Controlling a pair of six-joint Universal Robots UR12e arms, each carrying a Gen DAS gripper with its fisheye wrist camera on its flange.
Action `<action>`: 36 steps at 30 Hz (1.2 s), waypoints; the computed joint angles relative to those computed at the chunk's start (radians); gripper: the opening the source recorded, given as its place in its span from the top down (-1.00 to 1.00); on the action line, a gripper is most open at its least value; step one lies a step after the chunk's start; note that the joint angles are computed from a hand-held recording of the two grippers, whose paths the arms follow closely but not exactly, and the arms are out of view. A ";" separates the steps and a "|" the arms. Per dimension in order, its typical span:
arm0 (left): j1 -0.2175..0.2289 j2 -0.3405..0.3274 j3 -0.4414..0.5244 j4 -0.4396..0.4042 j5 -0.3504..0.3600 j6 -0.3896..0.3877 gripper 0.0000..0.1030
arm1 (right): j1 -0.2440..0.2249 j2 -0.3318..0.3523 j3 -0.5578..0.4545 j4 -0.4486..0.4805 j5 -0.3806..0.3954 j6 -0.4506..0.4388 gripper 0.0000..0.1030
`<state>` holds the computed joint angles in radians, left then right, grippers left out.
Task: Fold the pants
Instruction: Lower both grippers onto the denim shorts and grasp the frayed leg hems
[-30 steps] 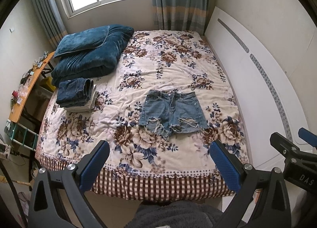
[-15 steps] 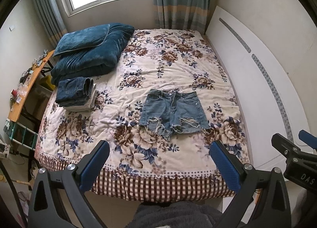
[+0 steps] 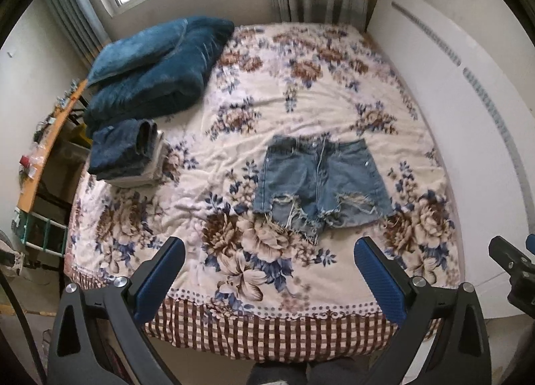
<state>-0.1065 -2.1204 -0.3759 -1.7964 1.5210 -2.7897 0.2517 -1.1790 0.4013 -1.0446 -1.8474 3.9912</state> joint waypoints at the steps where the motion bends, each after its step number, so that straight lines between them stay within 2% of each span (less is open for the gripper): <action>1: 0.000 -0.011 -0.002 -0.002 0.002 0.005 -1.00 | -0.005 0.002 0.020 -0.010 0.007 -0.005 -1.00; 5: -0.005 -0.064 0.005 -0.007 0.020 0.019 -1.00 | -0.022 0.015 0.090 -0.051 0.034 -0.017 -1.00; 9: -0.019 -0.117 -0.005 0.012 0.064 0.009 -1.00 | -0.046 0.006 0.222 -0.168 0.051 -0.050 -1.00; 13: -0.030 -0.168 -0.022 0.034 0.108 -0.043 -1.00 | -0.078 0.012 0.333 -0.268 0.073 -0.079 -1.00; 18: -0.032 -0.227 -0.064 0.063 0.136 -0.144 -1.00 | -0.147 0.015 0.516 -0.415 0.173 -0.105 -1.00; 22: -0.013 -0.312 -0.028 0.012 0.099 -0.300 -0.96 | -0.216 0.017 0.666 -0.528 0.286 -0.105 -1.00; 25: 0.004 -0.337 -0.059 0.031 0.050 -0.380 -0.92 | -0.258 0.023 0.749 -0.580 0.333 -0.092 -1.00; 28: 0.015 -0.355 -0.091 0.043 -0.003 -0.395 -0.73 | -0.286 0.028 0.812 -0.615 0.337 -0.071 -1.00; 30: 0.021 -0.362 -0.112 0.033 -0.057 -0.385 -0.72 | -0.308 0.026 0.859 -0.643 0.358 -0.059 -1.00; 32: 0.018 -0.352 -0.146 0.044 -0.063 -0.369 -0.72 | -0.322 0.019 0.900 -0.673 0.375 -0.054 -1.00; 33: 0.012 -0.329 -0.194 0.086 -0.053 -0.352 -0.67 | -0.328 0.017 0.919 -0.678 0.382 -0.048 -1.00; 35: 0.002 -0.291 -0.261 0.154 -0.044 -0.325 -0.20 | -0.342 0.001 0.974 -0.729 0.429 -0.028 -0.96; 36: -0.003 -0.275 -0.284 0.170 -0.045 -0.311 0.22 | -0.349 -0.008 0.997 -0.757 0.454 -0.018 -0.91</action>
<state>-0.1095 -2.3958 -0.6598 -1.6259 1.4758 -3.1009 -0.0969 -1.1869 1.3985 -1.8011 -1.3932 3.9734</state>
